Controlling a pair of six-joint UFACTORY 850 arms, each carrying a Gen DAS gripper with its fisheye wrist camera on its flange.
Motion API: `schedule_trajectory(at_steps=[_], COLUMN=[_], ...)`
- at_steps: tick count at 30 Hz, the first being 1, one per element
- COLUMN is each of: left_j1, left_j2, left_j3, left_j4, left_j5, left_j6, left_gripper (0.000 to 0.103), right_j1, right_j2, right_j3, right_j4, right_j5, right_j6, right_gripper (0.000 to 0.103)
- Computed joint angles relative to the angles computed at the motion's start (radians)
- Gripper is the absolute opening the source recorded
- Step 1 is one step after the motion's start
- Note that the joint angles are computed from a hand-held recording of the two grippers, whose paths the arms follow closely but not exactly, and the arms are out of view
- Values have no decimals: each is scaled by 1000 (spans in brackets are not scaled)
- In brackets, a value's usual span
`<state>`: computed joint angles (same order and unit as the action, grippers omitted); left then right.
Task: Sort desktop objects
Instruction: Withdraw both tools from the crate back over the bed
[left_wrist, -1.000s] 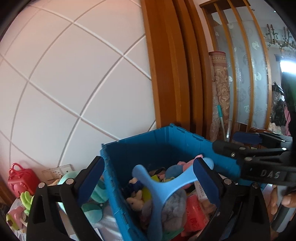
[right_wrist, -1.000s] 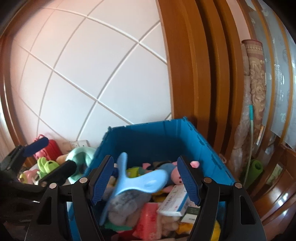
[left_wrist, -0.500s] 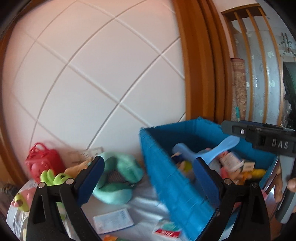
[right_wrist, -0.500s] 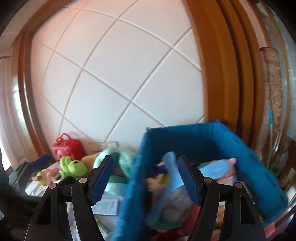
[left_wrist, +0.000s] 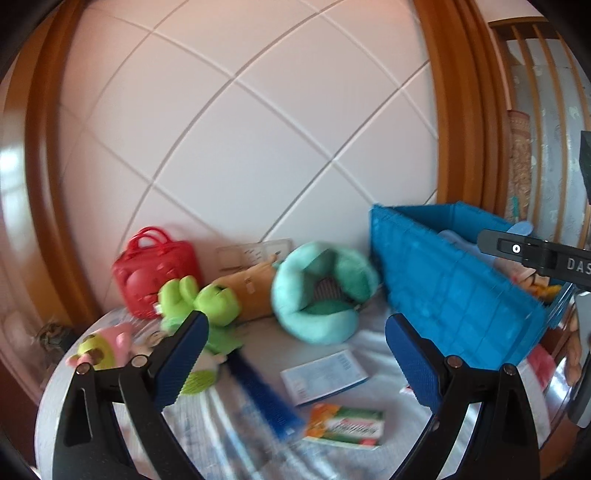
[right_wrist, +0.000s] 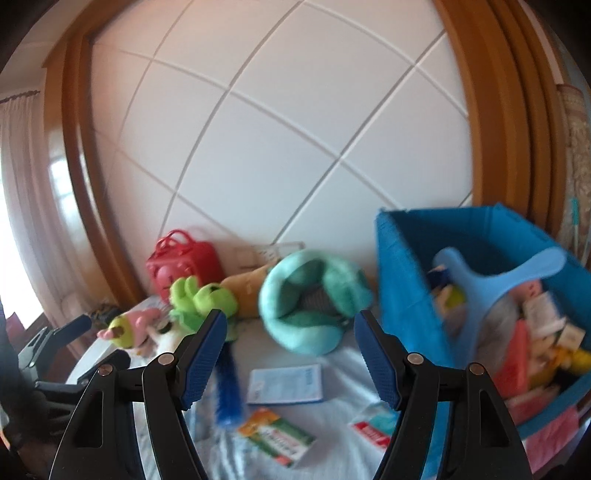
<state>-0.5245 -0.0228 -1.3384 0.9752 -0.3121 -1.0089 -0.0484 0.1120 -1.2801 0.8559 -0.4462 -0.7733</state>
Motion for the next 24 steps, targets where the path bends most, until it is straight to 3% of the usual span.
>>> schedule_trajectory(at_steps=[6, 8, 13, 17, 24], left_j1=[90, 115, 178, 207, 284], left_j2=[73, 91, 103, 98, 59], left_j3=[101, 128, 145, 158, 146], left_j4=[4, 69, 94, 238, 180], left_j5=[25, 16, -23, -47, 7], left_j6=[-8, -74, -134, -292, -219], left_gripper=[98, 98, 98, 98, 98], right_j1=[110, 138, 189, 214, 300], right_j2=[-6, -23, -84, -141, -259], right_j3=[34, 28, 6, -10, -87], right_j4=[-57, -64, 72, 212, 202], right_j5=[16, 19, -8, -27, 3], right_j6=[69, 66, -106, -260, -306], right_gripper=[72, 72, 72, 72, 72])
